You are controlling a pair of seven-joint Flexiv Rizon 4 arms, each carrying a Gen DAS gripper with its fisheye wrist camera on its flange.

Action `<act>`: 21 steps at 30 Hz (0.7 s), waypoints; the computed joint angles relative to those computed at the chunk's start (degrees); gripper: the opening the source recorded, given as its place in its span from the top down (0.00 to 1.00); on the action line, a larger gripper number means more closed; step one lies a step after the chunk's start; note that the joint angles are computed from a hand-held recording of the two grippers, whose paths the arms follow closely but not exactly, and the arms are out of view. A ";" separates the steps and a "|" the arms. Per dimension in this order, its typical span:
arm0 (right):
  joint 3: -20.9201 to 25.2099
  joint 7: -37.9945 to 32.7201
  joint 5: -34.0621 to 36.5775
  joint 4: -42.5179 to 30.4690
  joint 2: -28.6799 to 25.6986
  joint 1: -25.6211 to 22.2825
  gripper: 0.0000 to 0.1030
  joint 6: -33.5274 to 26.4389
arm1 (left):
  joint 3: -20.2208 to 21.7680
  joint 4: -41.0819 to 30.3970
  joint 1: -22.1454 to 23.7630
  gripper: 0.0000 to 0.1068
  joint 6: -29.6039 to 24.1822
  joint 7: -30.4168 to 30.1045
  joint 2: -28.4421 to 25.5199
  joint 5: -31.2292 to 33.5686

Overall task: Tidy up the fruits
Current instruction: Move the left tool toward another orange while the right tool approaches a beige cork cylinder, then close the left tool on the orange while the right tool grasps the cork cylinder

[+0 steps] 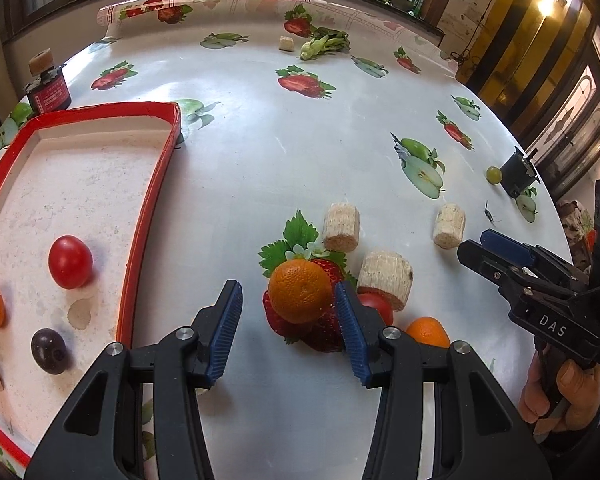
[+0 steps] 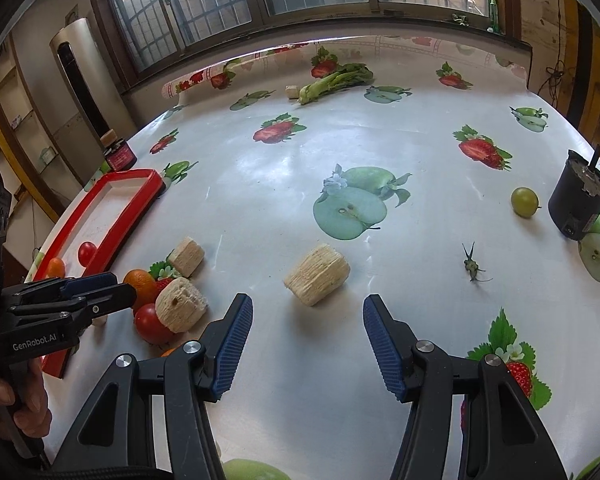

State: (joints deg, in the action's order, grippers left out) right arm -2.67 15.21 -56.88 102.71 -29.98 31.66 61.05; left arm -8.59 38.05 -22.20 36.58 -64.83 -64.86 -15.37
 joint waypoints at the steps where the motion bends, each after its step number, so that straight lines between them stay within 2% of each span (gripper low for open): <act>1: 0.18 -0.65 0.61 -0.50 -0.45 -0.23 0.42 -0.23 | 0.21 -1.43 -0.22 0.57 -0.86 -0.21 -0.84 0.08; 7: 0.07 -3.87 4.45 -3.05 -2.96 -0.76 0.43 -1.18 | -0.48 -4.84 -0.47 0.57 -2.02 0.60 -3.21 -0.89; 9: -0.32 -4.27 5.45 -3.48 -3.55 -0.71 0.48 -1.22 | -1.53 -4.90 -0.11 0.69 -2.63 1.65 -3.44 -1.99; 11: -1.14 -3.97 5.08 -3.48 -3.64 -0.29 0.53 -1.27 | -1.60 -4.16 -0.11 0.70 -2.28 2.21 -3.04 -2.31; 12: -1.50 -3.73 4.73 -3.41 -3.58 -0.06 0.59 -1.27 | -1.66 -2.97 -0.04 0.71 -1.45 2.68 -2.43 -2.31; 21: -2.44 3.01 -1.20 -0.56 -0.40 1.37 0.59 -0.57 | -3.28 8.65 2.24 0.71 4.92 5.10 4.02 -4.13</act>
State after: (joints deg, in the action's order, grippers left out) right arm -5.11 18.21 -58.08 102.15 -30.39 33.03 60.48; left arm -11.87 46.70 -19.97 41.49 -59.74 -60.84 -19.50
